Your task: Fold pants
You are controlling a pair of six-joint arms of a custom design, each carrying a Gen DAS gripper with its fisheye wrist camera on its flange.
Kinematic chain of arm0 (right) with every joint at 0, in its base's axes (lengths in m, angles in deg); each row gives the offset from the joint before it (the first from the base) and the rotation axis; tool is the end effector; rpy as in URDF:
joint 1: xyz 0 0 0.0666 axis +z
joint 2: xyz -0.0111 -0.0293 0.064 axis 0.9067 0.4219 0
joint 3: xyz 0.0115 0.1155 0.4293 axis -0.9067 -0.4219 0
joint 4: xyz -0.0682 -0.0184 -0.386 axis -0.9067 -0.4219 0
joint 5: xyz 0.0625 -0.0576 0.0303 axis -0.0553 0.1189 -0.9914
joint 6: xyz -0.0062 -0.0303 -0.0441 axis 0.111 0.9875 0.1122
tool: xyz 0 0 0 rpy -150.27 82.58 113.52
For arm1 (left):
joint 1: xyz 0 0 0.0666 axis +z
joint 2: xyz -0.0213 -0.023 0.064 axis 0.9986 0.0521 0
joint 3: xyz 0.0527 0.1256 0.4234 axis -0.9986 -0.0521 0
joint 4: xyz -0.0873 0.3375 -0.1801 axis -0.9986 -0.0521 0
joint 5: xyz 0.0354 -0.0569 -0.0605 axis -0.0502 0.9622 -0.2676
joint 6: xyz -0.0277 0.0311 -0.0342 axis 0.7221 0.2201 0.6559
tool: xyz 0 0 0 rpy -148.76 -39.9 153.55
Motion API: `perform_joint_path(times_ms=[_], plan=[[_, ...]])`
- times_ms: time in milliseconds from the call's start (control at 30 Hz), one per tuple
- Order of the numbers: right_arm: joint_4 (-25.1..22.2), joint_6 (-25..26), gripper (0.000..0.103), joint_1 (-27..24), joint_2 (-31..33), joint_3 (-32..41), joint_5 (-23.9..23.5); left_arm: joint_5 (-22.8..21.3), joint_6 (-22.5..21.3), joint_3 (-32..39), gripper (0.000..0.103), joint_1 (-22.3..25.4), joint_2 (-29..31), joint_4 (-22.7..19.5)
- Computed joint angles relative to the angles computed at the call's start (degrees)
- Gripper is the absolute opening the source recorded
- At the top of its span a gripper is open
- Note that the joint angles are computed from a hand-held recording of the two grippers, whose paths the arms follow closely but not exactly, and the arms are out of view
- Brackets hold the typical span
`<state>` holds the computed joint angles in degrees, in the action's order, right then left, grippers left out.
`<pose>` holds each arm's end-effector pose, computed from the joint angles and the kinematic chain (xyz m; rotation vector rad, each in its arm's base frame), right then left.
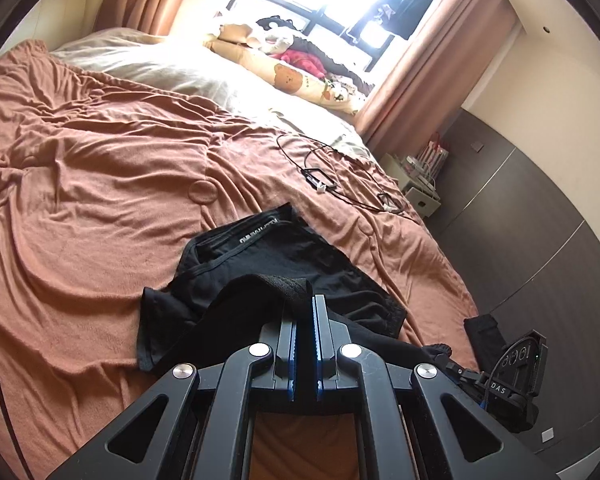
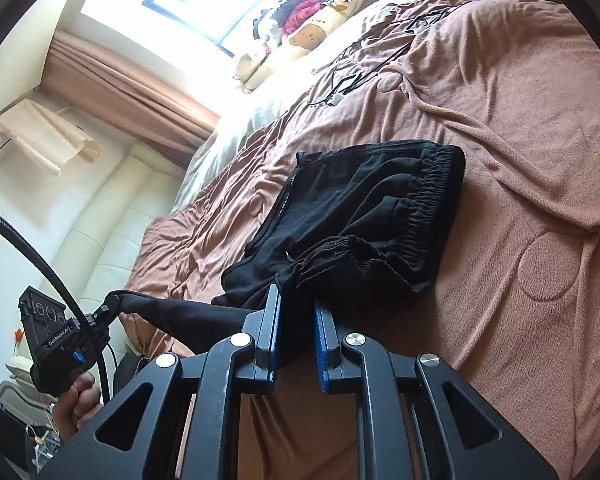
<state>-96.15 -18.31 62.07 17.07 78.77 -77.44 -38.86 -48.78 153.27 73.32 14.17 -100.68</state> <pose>0.4604 0.0013 0.3107 -0.0010 2.2450 1.0670 0.4562 -0.1169 0.4192 -0.2412 2.2418 -0.5788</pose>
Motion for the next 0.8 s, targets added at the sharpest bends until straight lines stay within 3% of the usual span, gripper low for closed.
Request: perform_joint_path(times_ms=[533, 800], plan=[[0.71, -7.31, 0.012, 1.38, 9.04, 8.65, 3.51, 3.35, -3.65, 20.00, 0.007, 1.69, 18.46, -6.58], [0.64, -8.53, 0.013, 1.29, 12.78, 11.86, 3.48, 4.41, -4.44, 29.79, 0.007, 2.09, 27.78, -10.53]])
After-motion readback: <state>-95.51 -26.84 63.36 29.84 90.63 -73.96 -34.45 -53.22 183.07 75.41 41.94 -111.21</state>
